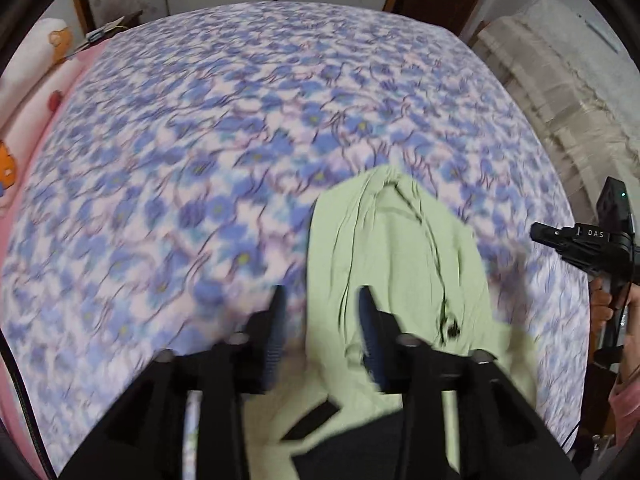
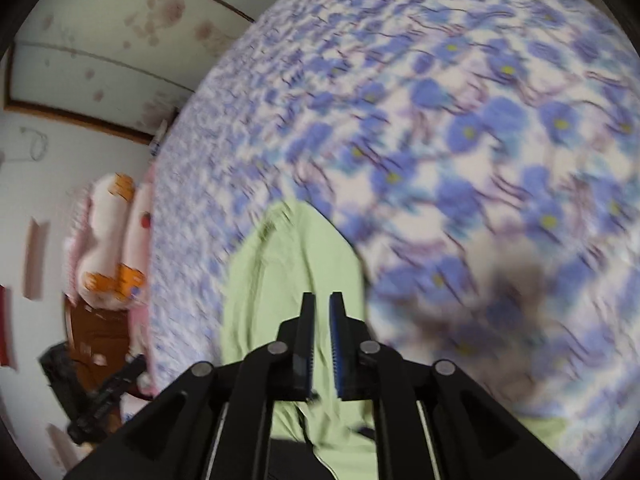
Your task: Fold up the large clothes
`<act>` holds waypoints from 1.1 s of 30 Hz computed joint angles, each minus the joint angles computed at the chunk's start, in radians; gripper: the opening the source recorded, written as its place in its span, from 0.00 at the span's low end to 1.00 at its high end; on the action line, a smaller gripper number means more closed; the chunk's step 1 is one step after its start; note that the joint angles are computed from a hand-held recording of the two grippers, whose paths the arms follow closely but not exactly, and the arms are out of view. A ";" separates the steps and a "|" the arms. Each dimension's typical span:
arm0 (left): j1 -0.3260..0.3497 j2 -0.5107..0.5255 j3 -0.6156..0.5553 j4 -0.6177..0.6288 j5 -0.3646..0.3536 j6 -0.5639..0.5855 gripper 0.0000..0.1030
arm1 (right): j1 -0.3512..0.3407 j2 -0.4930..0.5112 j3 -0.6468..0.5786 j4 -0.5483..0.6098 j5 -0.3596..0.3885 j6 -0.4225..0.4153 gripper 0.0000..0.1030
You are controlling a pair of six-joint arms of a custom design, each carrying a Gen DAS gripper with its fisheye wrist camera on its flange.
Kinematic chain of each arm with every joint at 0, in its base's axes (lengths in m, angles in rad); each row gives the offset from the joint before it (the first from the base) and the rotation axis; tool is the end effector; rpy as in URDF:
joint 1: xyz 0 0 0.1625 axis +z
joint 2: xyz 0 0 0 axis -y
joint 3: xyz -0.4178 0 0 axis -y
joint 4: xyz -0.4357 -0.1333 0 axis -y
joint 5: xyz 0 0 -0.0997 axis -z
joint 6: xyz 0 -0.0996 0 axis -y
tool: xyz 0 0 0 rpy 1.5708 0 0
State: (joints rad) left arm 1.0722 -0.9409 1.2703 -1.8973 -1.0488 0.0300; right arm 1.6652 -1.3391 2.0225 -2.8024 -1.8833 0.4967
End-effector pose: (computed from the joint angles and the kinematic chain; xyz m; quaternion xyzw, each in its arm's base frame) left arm -0.2017 -0.7531 0.2726 0.2527 0.9325 -0.0585 0.2513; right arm 0.1558 -0.5561 0.2651 -0.2313 -0.9234 0.2994 0.0654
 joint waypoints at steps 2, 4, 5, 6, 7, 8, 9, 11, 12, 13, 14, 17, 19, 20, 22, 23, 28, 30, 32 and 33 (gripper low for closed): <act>0.020 0.042 -0.021 -0.058 -0.037 0.033 0.46 | -0.019 0.028 -0.017 -0.037 0.027 -0.046 0.26; 0.038 0.080 -0.042 -0.076 -0.056 0.034 0.47 | -0.031 0.063 -0.043 -0.046 0.023 -0.097 0.37; 0.047 0.099 -0.054 -0.079 -0.067 0.030 0.47 | -0.038 0.080 -0.053 -0.045 0.020 -0.120 0.37; 0.063 0.129 -0.078 -0.077 -0.089 0.027 0.47 | -0.049 0.093 -0.064 -0.033 0.029 -0.135 0.38; 0.073 0.147 -0.090 -0.075 -0.099 0.022 0.48 | -0.068 0.107 -0.073 -0.015 0.061 -0.150 0.38; 0.083 0.165 -0.103 -0.074 -0.111 0.021 0.50 | -0.081 0.117 -0.081 0.000 0.085 -0.159 0.38; 0.100 0.191 -0.121 -0.077 -0.136 0.023 0.54 | -0.095 0.129 -0.088 0.013 0.112 -0.173 0.38; 0.121 0.219 -0.129 -0.086 -0.161 0.022 0.57 | -0.118 0.158 -0.105 0.035 0.152 -0.214 0.38; 0.136 0.242 -0.140 -0.090 -0.171 0.015 0.57 | -0.124 0.167 -0.106 0.034 0.158 -0.226 0.38; 0.144 0.254 -0.141 -0.096 -0.168 0.008 0.57 | -0.130 0.175 -0.103 0.024 0.166 -0.240 0.38; 0.152 0.265 -0.143 -0.101 -0.167 0.003 0.57 | -0.141 0.187 -0.101 0.006 0.178 -0.251 0.38; 0.177 0.286 -0.128 -0.151 -0.195 -0.006 0.57 | -0.169 0.204 -0.082 -0.046 0.230 -0.245 0.38; 0.189 0.280 -0.102 -0.209 -0.257 0.002 0.56 | -0.178 0.209 -0.063 -0.104 0.247 -0.246 0.37; 0.195 0.274 -0.093 -0.226 -0.291 0.004 0.45 | -0.182 0.212 -0.053 -0.141 0.260 -0.246 0.37; 0.208 0.279 -0.104 -0.219 -0.363 -0.019 0.16 | -0.189 0.213 -0.034 -0.209 0.284 -0.233 0.22; 0.211 0.282 -0.109 -0.213 -0.379 -0.038 0.13 | -0.194 0.210 -0.027 -0.221 0.297 -0.232 0.10; 0.189 0.250 -0.077 -0.246 -0.399 -0.015 0.08 | -0.174 0.197 -0.025 -0.221 0.266 -0.241 0.05; 0.173 0.227 -0.061 -0.250 -0.396 0.004 0.07 | -0.154 0.182 -0.019 -0.233 0.254 -0.243 0.04; 0.155 0.188 -0.032 -0.264 -0.397 0.031 0.07 | -0.124 0.166 -0.014 -0.243 0.241 -0.257 0.04; 0.145 0.163 -0.009 -0.283 -0.397 0.048 0.07 | -0.110 0.156 -0.009 -0.254 0.246 -0.268 0.04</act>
State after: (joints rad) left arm 1.2167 -0.7780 1.2616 -2.1799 -1.4454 0.0783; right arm 1.5548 -1.1834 2.0134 -3.0559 -1.6370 0.2287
